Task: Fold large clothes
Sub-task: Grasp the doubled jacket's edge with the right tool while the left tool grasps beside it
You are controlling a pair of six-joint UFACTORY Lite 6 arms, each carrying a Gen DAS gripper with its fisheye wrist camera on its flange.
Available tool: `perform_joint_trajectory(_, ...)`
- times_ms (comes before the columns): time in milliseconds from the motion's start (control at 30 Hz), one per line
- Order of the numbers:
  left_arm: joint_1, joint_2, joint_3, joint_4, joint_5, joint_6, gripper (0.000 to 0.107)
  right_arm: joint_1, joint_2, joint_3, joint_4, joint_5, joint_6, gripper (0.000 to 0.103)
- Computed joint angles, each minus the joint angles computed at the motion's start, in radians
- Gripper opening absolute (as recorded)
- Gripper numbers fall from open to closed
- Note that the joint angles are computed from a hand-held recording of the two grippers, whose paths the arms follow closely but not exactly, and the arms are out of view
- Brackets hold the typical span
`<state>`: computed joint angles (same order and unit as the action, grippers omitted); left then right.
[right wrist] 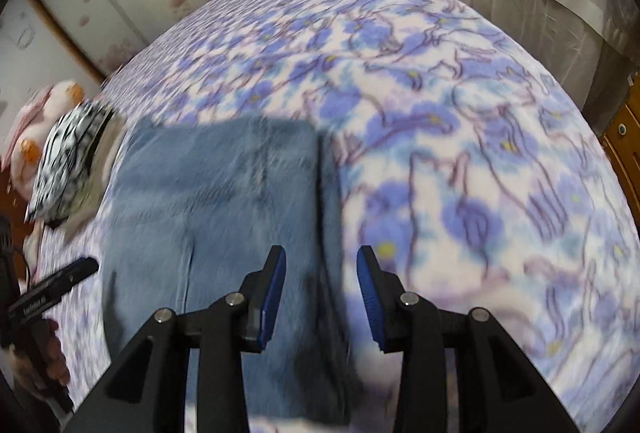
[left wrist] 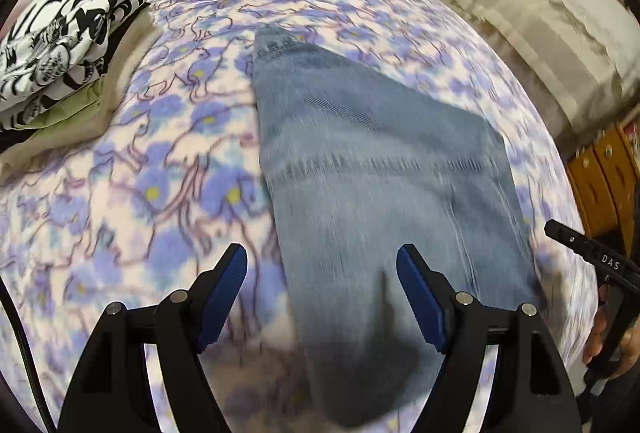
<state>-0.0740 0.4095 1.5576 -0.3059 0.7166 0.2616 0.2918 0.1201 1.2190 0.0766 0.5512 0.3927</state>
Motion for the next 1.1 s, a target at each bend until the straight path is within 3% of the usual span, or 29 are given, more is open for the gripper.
perform_joint_trajectory(133, -0.015, -0.162, -0.14, 0.031, 0.033, 0.002, 0.076, 0.054, -0.125, -0.077, -0.016, 0.055, 0.01, 0.037)
perform_joint_trajectory(300, -0.002, -0.268, -0.175, -0.03, 0.124, 0.072, 0.076, 0.101, -0.237, -0.083, -0.024, 0.108, 0.007, 0.039)
perform_joint_trajectory(400, -0.011, -0.289, -0.163, -0.022, 0.15, 0.062, 0.079, 0.103, -0.27, -0.072, 0.006, 0.108, -0.042, 0.052)
perform_joint_trajectory(467, 0.0, -0.282, -0.152, -0.044, 0.165, 0.066, 0.09, 0.093, -0.269, -0.067, 0.042, 0.096, -0.089, 0.064)
perform_joint_trajectory(533, 0.008, -0.258, -0.136, -0.062, 0.18, 0.069, 0.103, 0.088, -0.265, -0.07, 0.054, 0.072, -0.12, 0.083)
perform_joint_trajectory(567, 0.015, -0.245, -0.136, -0.079, 0.177, 0.08, 0.103, 0.083, -0.255, -0.073, 0.056, 0.057, -0.138, 0.085)
perform_joint_trajectory(733, 0.073, -0.143, -0.141, -0.212, 0.184, 0.17, 0.103, 0.018, -0.169, -0.094, 0.152, -0.004, -0.254, 0.085)
perform_joint_trajectory(967, 0.112, 0.028, -0.101, -0.353, 0.104, 0.289, 0.103, -0.127, 0.042, -0.072, 0.533, -0.013, -0.636, 0.086)
perform_joint_trajectory(1100, 0.115, 0.164, -0.018, -0.417, 0.113, 0.337, 0.103, -0.175, 0.198, -0.004, 0.733, 0.032, -0.833, 0.086)
